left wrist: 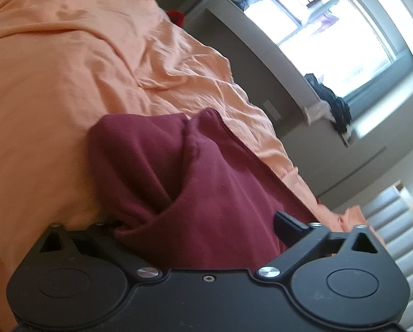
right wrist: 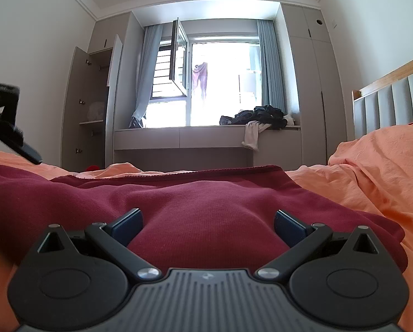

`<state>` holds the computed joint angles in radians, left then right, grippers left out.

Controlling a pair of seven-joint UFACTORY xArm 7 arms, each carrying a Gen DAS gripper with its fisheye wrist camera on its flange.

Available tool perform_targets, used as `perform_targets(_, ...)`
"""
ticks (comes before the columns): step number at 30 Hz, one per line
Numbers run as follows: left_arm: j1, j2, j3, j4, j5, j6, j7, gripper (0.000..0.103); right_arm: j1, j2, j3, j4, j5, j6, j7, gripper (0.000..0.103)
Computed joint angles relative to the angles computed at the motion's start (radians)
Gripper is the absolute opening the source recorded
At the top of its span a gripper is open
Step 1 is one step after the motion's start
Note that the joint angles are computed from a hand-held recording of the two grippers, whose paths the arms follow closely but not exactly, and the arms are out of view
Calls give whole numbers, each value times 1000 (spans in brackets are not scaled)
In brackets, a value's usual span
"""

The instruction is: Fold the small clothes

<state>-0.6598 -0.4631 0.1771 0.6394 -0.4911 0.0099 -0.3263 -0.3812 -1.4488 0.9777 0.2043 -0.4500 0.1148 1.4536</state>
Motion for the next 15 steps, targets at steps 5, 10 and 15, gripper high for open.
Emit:
perform_targets(5, 37, -8, -21, -24, -7, -37, -70, 56, -3, 6, 1, 8, 1, 7, 4, 102)
perform_targets(10, 171, 5, -136, -13, 102, -36, -131, 28, 11, 63, -51, 32, -9, 33, -48, 103)
perform_targets(15, 386, 21, -351, 58, 309, -45, -171, 18, 86, 169, -222, 29, -27, 7, -214, 103)
